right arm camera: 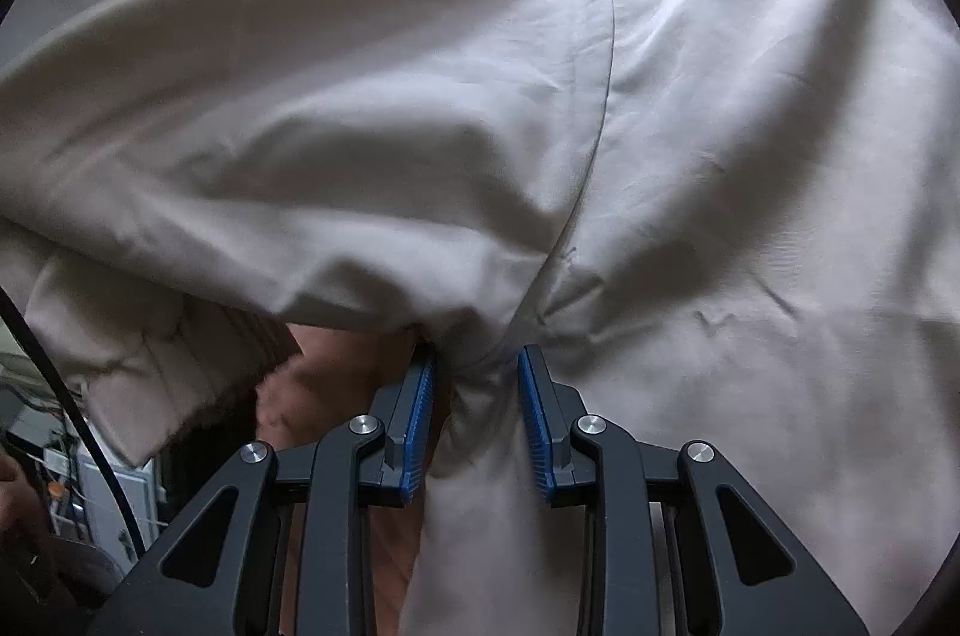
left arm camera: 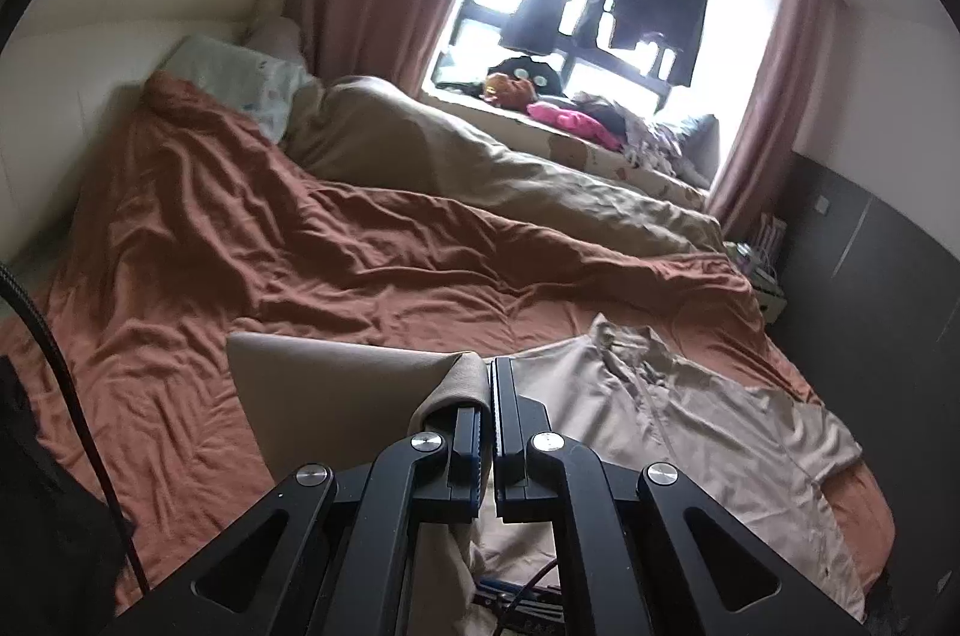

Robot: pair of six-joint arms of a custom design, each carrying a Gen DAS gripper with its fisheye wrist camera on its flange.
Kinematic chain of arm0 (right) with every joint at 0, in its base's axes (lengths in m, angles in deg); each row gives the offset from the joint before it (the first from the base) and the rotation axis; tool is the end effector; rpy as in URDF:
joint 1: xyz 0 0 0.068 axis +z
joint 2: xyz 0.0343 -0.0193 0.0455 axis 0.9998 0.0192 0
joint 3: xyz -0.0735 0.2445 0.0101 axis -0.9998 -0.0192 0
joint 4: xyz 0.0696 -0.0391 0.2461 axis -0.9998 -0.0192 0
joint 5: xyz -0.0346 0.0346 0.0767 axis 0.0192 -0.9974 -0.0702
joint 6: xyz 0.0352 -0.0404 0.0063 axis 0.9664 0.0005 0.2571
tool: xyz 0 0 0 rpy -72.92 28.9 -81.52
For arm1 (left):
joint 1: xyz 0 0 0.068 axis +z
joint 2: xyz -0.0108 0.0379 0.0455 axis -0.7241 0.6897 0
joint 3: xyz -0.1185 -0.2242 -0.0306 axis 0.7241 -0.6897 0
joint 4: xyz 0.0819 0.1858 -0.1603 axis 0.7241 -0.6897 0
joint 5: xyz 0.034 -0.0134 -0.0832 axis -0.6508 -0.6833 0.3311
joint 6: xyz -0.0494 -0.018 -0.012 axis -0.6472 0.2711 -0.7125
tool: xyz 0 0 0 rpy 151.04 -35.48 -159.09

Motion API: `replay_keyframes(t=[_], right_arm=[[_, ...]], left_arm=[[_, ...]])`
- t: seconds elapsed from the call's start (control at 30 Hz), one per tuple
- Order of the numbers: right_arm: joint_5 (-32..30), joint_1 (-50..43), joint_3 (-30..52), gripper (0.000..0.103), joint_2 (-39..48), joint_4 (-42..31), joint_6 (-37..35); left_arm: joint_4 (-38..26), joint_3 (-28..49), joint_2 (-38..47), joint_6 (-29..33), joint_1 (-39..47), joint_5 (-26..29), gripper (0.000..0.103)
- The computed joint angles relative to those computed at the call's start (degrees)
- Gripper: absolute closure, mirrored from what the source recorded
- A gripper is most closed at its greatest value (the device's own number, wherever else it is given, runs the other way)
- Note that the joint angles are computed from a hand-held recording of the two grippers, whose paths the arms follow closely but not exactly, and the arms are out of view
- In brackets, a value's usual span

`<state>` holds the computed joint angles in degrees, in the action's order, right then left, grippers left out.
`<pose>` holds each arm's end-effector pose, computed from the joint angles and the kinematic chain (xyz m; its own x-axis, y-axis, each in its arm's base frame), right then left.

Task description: Fold large clothes

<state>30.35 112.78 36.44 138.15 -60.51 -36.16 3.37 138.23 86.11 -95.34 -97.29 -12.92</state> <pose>0.4162 0.2117 0.0840 -0.7949 -0.4910 -0.3564 -0.5926 0.5022 0.6298 0.1945 -0.1935 0.3306 -0.3384 -0.4482 -0.8274 -0.4117 0.8612 -0.2982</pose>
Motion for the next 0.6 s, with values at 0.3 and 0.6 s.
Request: replay_keyframes(t=[0.3,0.6], right_arm=[[-5.16,-11.19,-7.49,0.025,-7.29,3.31,-3.37],[-5.52,-26.14,-11.73,0.025,-10.70,0.89,-11.33]], left_arm=[[5.60,11.51,11.69,11.11,-0.22,3.96,0.101],[9.51,23.16,25.53,16.10,0.52,13.22,0.101]])
